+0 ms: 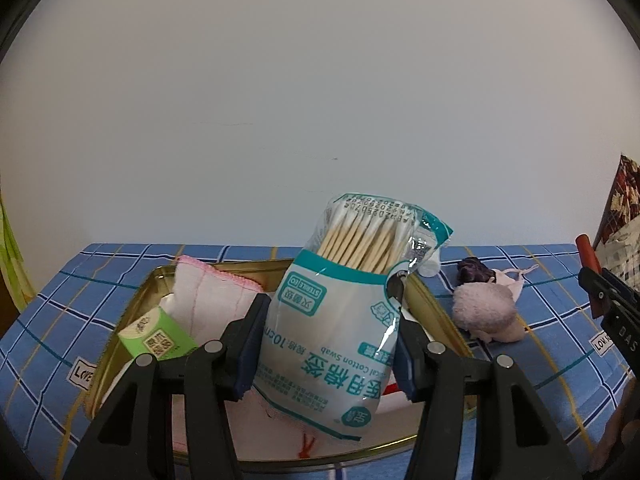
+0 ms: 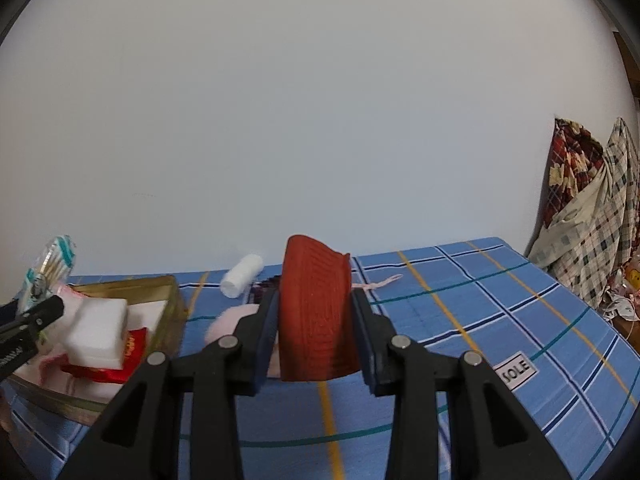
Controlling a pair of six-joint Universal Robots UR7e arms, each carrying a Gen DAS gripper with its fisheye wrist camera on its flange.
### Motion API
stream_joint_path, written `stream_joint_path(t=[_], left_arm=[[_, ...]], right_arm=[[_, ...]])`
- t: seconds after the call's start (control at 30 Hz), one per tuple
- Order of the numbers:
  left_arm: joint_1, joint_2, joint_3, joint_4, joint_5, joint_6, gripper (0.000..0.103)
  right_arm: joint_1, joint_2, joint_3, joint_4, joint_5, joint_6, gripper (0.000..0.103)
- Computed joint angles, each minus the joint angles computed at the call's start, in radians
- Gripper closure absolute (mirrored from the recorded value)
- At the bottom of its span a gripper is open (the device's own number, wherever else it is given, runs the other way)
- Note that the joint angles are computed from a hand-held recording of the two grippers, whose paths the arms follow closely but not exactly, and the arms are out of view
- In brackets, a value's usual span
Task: Organize soft objects
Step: 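Carry the red cloth and cotton-swab bag over the tray with both grippers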
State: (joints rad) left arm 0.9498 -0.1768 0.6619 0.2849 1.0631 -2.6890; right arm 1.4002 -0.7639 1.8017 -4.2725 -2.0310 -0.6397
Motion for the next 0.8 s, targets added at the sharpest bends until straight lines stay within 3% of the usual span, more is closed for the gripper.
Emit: stream_joint_path(t=[0.27, 0.8], left_arm=[[0.017, -0.024, 0.022, -0.028, -0.016, 0.013, 0.046], [0.049, -0.047, 0.025, -0.049, -0.055, 0.025, 0.046]], right_arm=[[0.054, 0.058, -0.031, -0.005, 0.004, 0.001, 0.067], [0.121, 0.152, -0.154, 0.113, 0.026, 0.023, 0.067]])
